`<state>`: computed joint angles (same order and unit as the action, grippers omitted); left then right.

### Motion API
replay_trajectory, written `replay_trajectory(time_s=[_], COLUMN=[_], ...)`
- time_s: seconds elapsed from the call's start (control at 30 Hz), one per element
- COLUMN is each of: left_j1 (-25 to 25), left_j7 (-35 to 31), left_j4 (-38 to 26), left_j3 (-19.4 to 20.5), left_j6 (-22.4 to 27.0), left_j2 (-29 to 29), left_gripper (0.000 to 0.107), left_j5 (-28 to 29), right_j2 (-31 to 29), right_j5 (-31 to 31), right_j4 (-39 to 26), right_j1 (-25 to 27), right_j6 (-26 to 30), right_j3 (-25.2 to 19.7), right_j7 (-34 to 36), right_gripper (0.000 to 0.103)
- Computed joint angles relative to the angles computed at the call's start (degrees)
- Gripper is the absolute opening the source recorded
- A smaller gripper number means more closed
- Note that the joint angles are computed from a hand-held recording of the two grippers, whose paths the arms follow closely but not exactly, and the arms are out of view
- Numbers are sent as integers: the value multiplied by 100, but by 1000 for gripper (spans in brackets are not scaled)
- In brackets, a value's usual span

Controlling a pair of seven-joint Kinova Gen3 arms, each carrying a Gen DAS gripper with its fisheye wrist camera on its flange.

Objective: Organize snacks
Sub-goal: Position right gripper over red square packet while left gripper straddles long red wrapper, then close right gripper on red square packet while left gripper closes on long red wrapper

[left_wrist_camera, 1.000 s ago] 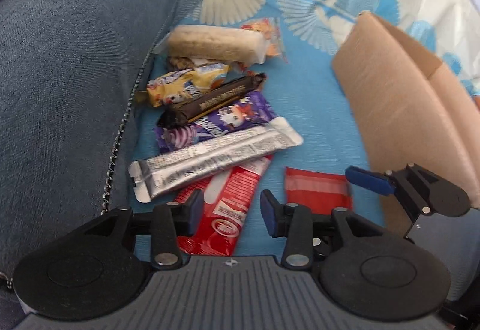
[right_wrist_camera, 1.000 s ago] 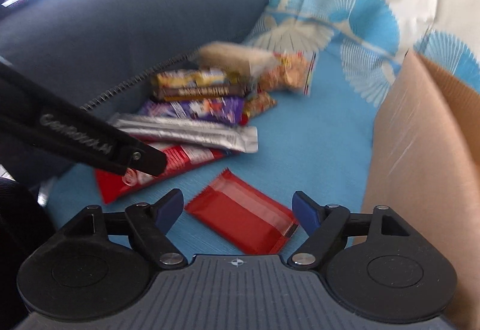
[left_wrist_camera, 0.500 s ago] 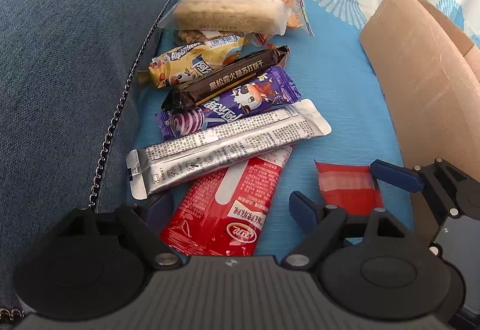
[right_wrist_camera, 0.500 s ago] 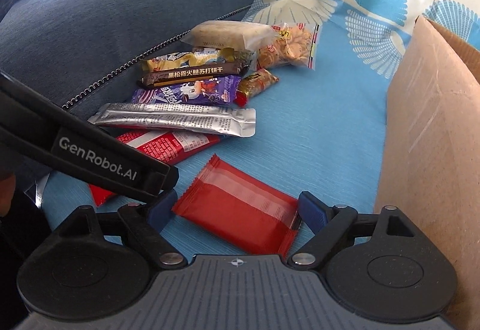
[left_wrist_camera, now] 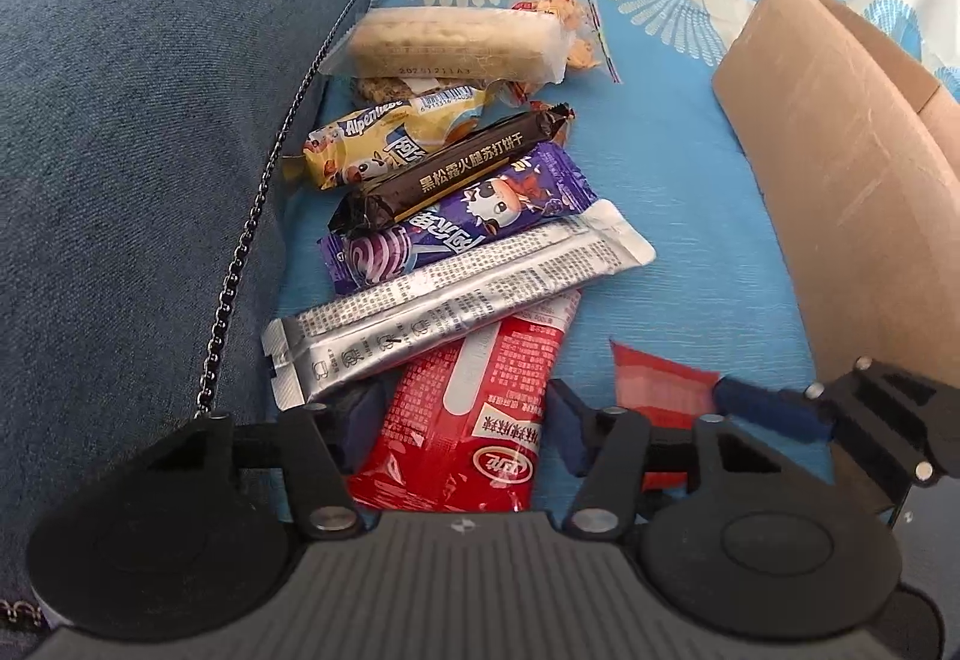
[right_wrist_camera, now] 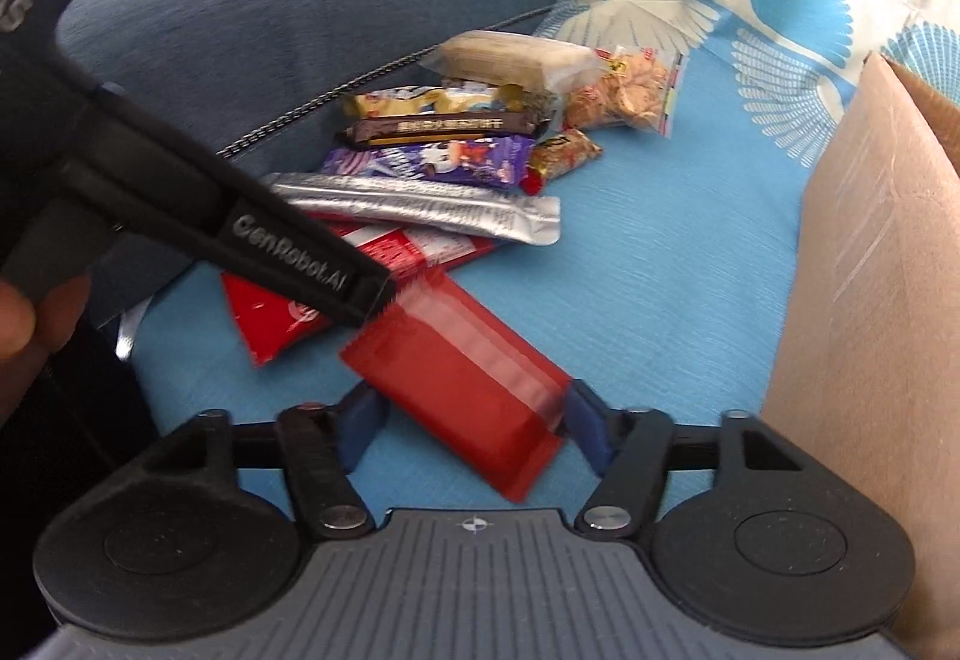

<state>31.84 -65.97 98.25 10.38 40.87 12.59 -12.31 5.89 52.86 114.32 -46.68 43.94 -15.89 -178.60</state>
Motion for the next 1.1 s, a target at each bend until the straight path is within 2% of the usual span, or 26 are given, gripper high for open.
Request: replay_trajectory(time_s=[0.2, 0.3, 0.43, 0.6, 0.8, 0.97, 1.03, 1.1], left_j1=[-275, -469, -648, -685, -579, -399, -368, -355], left_j7=[-347, -650, -923, -1071, -1084, -771, -675, -597], left_j4=[91, 130, 214, 240, 212, 95, 93, 84], left_j3=[79, 126, 135, 161, 194, 166, 158, 152], left_j6=[-12, 31, 32, 113, 256, 466, 470, 466], left_j2=[-135, -215, -322, -402, -406, -337, -328, -315], left_gripper=[58, 57, 57, 56, 53, 54, 54, 55], left_j5=[503, 874, 1249, 1429, 1362, 1058, 990, 958], right_j2=[-58, -159, -377, -562, -629, -609, -562, -502], right_j5=[-111, -350, -566, -450, -508, -905, -817, -501], right_j4=[-37, -36, 69, 262, 270, 174, 132, 132], right_j1=[-140, -98, 60, 173, 257, 305, 275, 150], right_j6=[221, 116, -289, -462, -354, -262, -136, 86], right_j3=[-120, -141, -146, -304, -458, -457, -489, -556], right_j7=[-32, -31, -445, -1098, -1076, -575, -573, -807], right_gripper=[34, 24, 20, 16, 11, 11, 12, 20])
